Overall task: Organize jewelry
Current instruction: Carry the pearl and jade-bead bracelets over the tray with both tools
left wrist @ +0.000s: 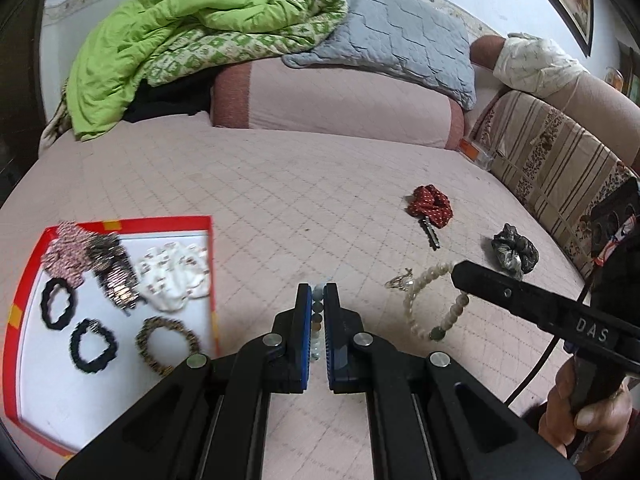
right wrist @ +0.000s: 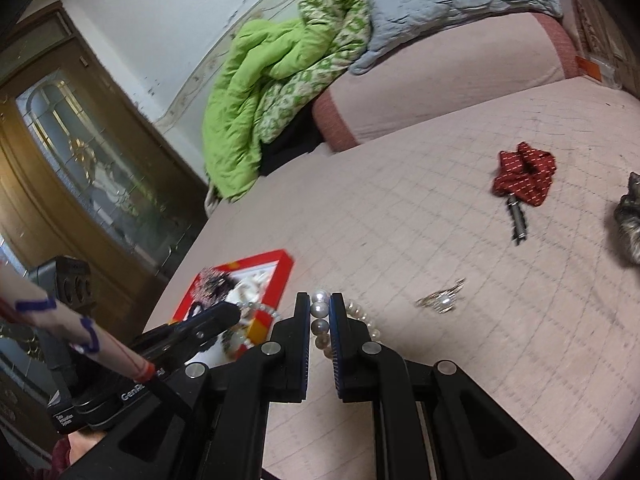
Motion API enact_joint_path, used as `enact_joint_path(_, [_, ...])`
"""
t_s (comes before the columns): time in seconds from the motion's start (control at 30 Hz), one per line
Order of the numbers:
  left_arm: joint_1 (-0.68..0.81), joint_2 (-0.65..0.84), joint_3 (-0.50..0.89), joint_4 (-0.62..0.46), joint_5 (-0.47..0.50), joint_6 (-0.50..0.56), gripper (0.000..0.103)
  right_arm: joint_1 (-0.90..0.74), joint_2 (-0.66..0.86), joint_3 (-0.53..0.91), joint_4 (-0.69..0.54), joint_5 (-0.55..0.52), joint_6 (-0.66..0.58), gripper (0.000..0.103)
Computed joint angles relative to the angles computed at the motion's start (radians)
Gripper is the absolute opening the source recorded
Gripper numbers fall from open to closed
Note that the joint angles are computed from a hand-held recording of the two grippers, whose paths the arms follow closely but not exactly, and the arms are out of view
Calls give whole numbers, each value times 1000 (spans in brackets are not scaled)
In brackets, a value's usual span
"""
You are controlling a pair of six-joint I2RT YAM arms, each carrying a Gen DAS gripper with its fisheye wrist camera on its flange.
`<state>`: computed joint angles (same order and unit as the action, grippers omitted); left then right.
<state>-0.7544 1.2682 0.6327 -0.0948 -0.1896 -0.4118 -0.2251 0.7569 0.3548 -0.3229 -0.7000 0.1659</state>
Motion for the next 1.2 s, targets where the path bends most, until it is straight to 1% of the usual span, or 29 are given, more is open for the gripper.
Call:
enact_joint_path(0.23, [79,-160,-92,-39,25,4,6,211,-65,-15,4,115,124,10])
enact_joint_path(0.33, [128,-229,-126,-62,44,18,6,337,-77,-9,14,201,177,10])
enact_joint_path(0.47, [210,-310,-169,-92,83,40,6,490,-63,6,44,304,239,10])
enact_joint_path(0.6, [320,-379,-207,-117,147,71,6,637,-25,28,77,395,291,10])
enact_joint_path(0.77, [534,-444,-255,-140,272,138,6,804,62,70,127,493,335,10])
enact_joint_path(0.8, [591,-448,-263,-142,309,157,6,826,82,77,137,500,340,10])
enact_joint_path(0.9, [715,-448,-279,-143,371,200,6,903,161,109,180,541,353,10])
enact_joint_path(1.03, [856,-417,-289,-125,449,261,6,981,292,157,252,562,372,10])
enact_joint_path(1.2, [995,-328,-294,-84,529,317,6,1058,458,227,323,571,386,10])
